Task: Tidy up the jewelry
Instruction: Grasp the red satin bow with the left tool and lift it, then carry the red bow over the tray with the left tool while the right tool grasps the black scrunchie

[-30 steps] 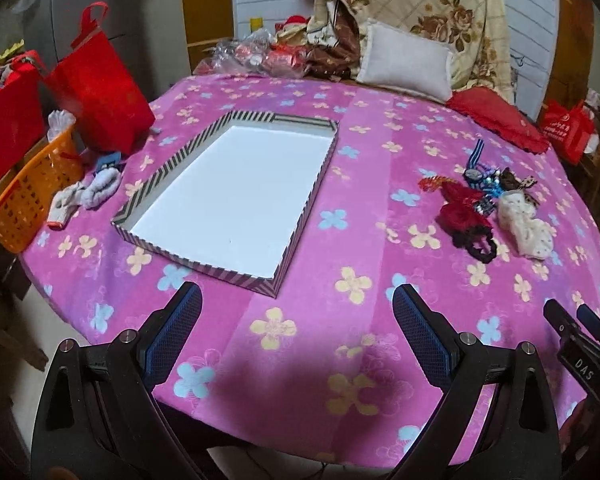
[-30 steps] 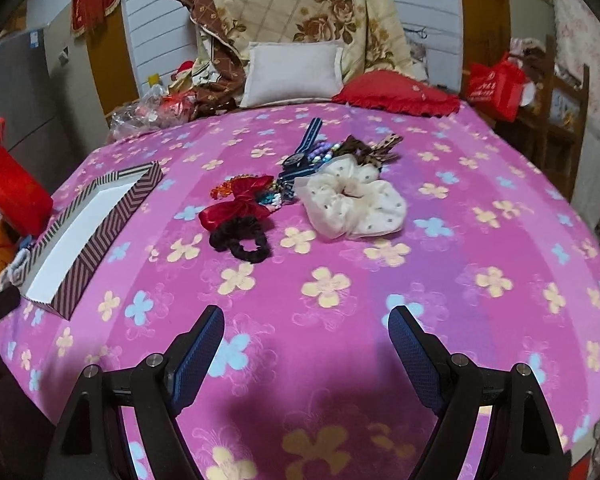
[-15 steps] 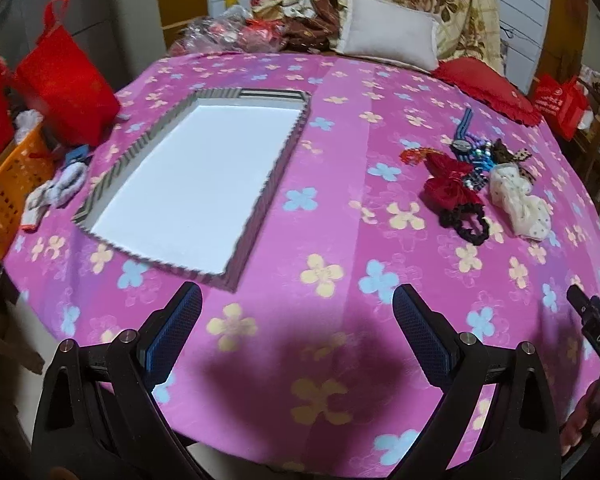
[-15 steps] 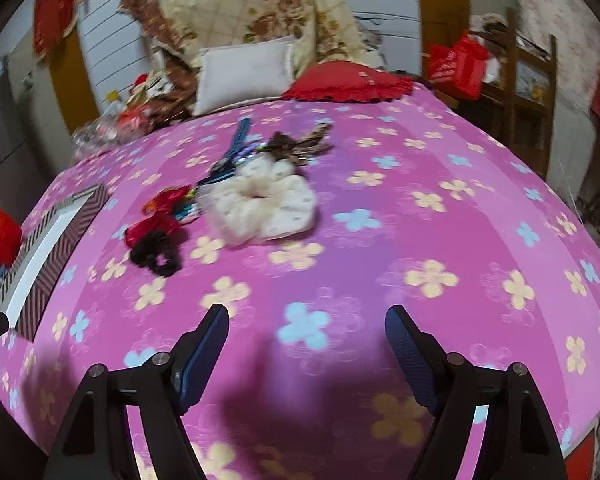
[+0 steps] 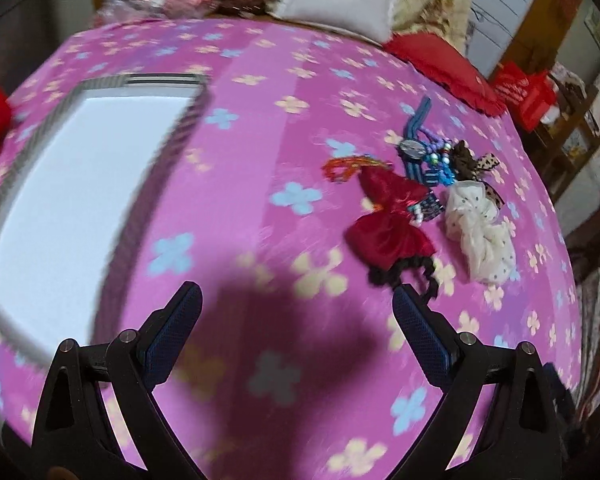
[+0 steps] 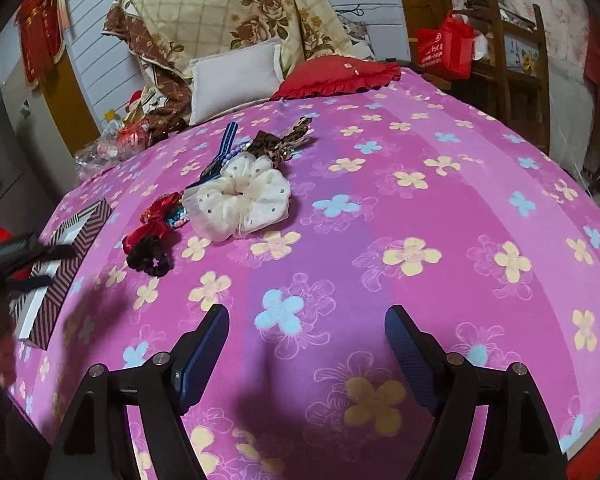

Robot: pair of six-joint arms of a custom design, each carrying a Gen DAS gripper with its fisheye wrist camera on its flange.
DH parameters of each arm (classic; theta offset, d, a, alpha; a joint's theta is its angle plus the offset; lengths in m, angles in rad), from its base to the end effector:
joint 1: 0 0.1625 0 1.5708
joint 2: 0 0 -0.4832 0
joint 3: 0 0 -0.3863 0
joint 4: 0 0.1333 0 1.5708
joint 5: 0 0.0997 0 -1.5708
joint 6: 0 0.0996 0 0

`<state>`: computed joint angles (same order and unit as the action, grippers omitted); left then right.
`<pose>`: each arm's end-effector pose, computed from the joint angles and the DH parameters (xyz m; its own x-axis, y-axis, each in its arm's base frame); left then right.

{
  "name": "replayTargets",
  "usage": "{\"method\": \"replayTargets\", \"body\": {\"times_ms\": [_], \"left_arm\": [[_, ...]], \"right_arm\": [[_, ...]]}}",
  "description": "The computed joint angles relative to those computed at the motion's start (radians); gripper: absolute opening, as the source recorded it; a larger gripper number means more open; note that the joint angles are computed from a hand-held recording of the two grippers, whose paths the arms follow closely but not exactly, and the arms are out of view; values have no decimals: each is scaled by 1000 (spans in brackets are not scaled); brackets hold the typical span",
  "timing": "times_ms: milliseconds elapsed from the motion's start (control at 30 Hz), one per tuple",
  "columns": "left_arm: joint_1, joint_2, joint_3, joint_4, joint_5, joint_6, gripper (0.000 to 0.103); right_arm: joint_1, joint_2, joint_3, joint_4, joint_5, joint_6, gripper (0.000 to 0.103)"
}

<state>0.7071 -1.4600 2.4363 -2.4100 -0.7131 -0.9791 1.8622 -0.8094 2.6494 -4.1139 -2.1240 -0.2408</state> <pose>-0.1379 -0.3923 0.2445 -0.8183 -0.2193 -0.5313 0.1326 0.8275 -0.5456 0.1814 -0.3230 0.1397 -0.8340 -0.0956 0.5434 -0.4305 0.7289 -0.5323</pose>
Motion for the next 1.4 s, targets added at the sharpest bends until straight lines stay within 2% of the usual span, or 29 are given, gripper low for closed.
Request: {"method": "replayTargets", "body": {"times_ms": [67, 167, 267, 333, 400, 500, 533, 567, 633, 800, 933, 1033, 1133, 1233, 1400], "left_arm": [[54, 68, -34, -118, -38, 111, 91], [112, 154, -79, -251, -84, 232, 90], [152, 230, -129, -319, -125, 324, 90], [176, 279, -167, -318, -142, 367, 90], [193, 314, -196, -300, -152, 390, 78], [190, 347, -221, -270, -109, 420, 51], [189, 350, -229, -255, -106, 421, 34], [192, 351, -236, -244, -107, 416, 14], [196, 326, -227, -260, -137, 395, 13], [136, 206, -140, -303, -126, 362, 13], [36, 49, -39, -246, -61, 325, 13], [6, -43, -7, -180, -30, 295, 13], [13, -105, 10, -160, 20, 284, 13], [47, -164, 23, -198, 68, 316, 13], [126, -210, 0, -213, 149, 398, 13]], "right_arm": [[-3, 12, -3, -6, -5, -10, 79], [-10, 24, -4, -14, -4, -17, 79], [-17, 30, -6, -8, -7, -19, 79], [-17, 36, -8, -8, -11, -23, 79], [-17, 39, -9, -7, -15, -25, 79], [-13, 41, -13, 1, -21, -25, 79], [-9, 41, -16, 8, -26, -25, 79], [-4, 40, -20, 15, -32, -24, 79], [13, 38, -24, 23, -46, -25, 79], [64, 19, -37, 59, -59, -19, 79], [95, -33, -87, 245, 10, 8, 79], [126, -31, -160, 393, 24, 11, 79], [153, 22, -253, 492, 3, 0, 79], [159, 76, -350, 582, -15, 15, 79], [152, 150, -486, 721, -25, 69, 68]]}}
